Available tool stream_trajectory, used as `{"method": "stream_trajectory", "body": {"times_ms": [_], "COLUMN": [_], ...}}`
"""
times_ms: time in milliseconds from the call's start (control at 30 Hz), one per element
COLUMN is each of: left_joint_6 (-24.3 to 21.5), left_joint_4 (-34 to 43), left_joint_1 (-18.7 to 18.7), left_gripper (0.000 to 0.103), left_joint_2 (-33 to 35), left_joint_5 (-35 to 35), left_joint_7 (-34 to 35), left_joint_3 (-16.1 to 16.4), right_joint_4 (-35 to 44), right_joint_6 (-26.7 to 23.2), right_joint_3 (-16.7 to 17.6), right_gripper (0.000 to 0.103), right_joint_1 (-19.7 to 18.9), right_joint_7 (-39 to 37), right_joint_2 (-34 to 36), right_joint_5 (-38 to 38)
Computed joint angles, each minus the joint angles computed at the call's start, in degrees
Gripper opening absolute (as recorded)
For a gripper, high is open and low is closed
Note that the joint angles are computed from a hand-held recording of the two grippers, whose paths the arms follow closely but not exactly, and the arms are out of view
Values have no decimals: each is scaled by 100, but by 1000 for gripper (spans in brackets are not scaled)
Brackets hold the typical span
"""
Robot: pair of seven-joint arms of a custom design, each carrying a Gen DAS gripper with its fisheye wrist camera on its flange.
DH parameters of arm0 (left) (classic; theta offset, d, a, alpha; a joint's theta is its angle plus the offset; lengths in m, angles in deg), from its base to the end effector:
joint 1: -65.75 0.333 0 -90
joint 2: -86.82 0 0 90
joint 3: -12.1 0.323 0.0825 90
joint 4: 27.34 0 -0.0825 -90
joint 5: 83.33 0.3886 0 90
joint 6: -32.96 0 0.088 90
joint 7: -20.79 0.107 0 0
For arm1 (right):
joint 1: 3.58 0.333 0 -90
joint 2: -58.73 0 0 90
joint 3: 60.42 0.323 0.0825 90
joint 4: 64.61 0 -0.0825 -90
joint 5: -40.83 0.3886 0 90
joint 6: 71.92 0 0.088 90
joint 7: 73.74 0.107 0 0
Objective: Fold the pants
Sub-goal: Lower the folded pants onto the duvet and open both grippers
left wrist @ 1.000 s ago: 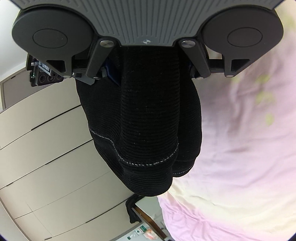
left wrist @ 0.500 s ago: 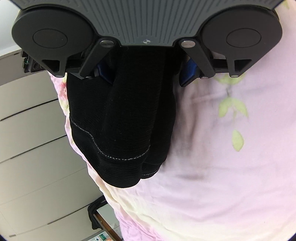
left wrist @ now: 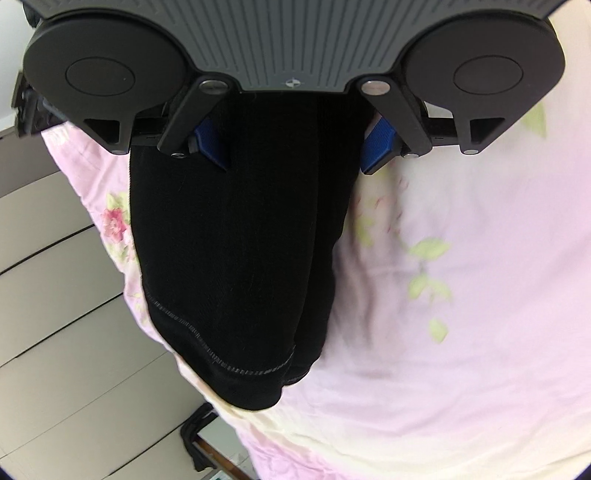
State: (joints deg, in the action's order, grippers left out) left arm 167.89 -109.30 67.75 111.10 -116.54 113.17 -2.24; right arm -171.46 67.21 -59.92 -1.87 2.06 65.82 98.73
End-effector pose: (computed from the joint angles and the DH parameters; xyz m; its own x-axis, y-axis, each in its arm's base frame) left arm 0.7198 -0.1293 0.5229 -0.0435 -0.8022 0.5955 -0.9054 -0.2203 -0.3629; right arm 0.6356 0.0272 0.5032 -0.1206 -0.6767 -0.7264 -0.8405 0.4590 -0.2880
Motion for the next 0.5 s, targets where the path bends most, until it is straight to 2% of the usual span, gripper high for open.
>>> {"method": "stream_trajectory", "body": {"times_ms": [33,100,200,267,333,367,400,467,500], "left_joint_6": [52,4,196,234,185,164,140,146,196], "left_joint_4": [63,-13,-180,-421,-588,-621,-727,-885,-1052], "left_joint_1": [22,-119,-314,-406,-493,-542,-551,-581,-568], "left_gripper": [91,91,84,82,82,82,82,82,83], "left_joint_2": [36,-75,-281,-560,-793,-861,-996,-1207,-1377], "left_joint_5": [165,301,771,1052,1336,1453,1511,1572,1520], "left_joint_7": [-108,-146,-277,-333,-461,-542,-570,-615,-547], "left_joint_3": [-77,84,178,226,287,305,318,326,321], "right_joint_4": [-85,-406,-683,-643,-626,-686,-727,-938,-1176], "right_joint_6": [31,138,24,-249,-471,-468,-470,-350,-265], "right_joint_3": [-10,0,-81,-125,-117,-102,-90,-76,-67], "right_gripper": [61,50,46,45,36,36,41,49,50], "right_joint_1": [33,130,199,243,314,357,400,500,565], "right_joint_7": [84,357,702,1138,1584,1696,1767,1801,1767], "right_joint_2": [-72,-348,-615,-704,-829,-936,-1033,-1317,-1575], "right_joint_5": [-235,-559,-823,-1430,-2231,-2510,-2697,-2790,-2781]}}
